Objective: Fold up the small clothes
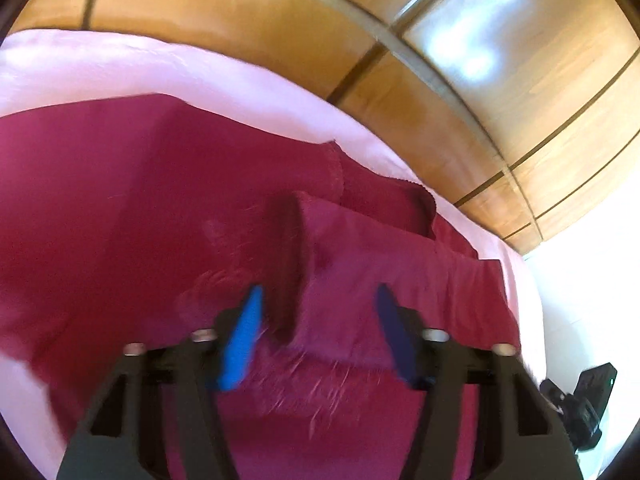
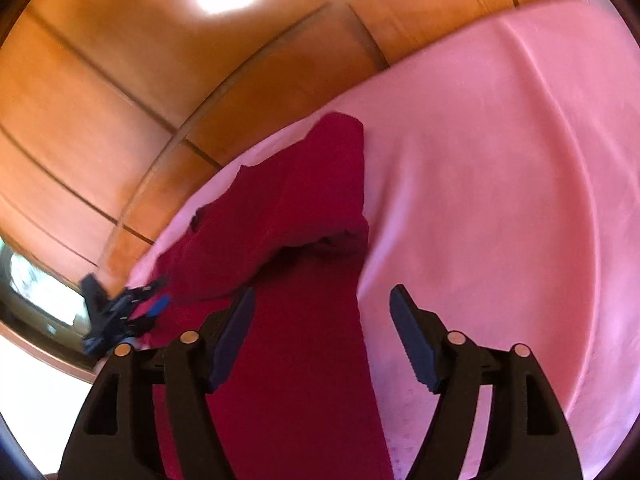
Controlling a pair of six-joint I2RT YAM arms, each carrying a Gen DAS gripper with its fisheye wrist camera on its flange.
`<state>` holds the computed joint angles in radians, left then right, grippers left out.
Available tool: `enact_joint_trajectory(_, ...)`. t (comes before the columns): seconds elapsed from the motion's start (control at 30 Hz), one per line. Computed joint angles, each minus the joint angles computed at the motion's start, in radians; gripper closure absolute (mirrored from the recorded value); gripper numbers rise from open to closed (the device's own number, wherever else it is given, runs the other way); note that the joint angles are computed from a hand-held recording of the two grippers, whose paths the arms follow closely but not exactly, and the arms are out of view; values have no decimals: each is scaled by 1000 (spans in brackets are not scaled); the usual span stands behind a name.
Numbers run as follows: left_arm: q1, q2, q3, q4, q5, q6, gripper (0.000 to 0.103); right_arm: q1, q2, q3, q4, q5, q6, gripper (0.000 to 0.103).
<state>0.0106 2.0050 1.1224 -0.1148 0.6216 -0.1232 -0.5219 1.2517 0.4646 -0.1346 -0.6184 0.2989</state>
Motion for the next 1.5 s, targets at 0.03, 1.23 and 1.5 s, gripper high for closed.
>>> enact_joint_trajectory(0.03, -21, 12, 26, -16, -24, 11, 99, -13, 20, -4, 25, -31, 7, 22)
enact_joint_trajectory(1.23, 79, -48, -81, 98, -250, 139, 65, 557, 500, 321, 161, 761, -90, 2)
enact_joint_trajectory(1.5, 390, -195, -238, 29, 37, 116, 53, 575, 492, 310, 171, 795, -94, 2)
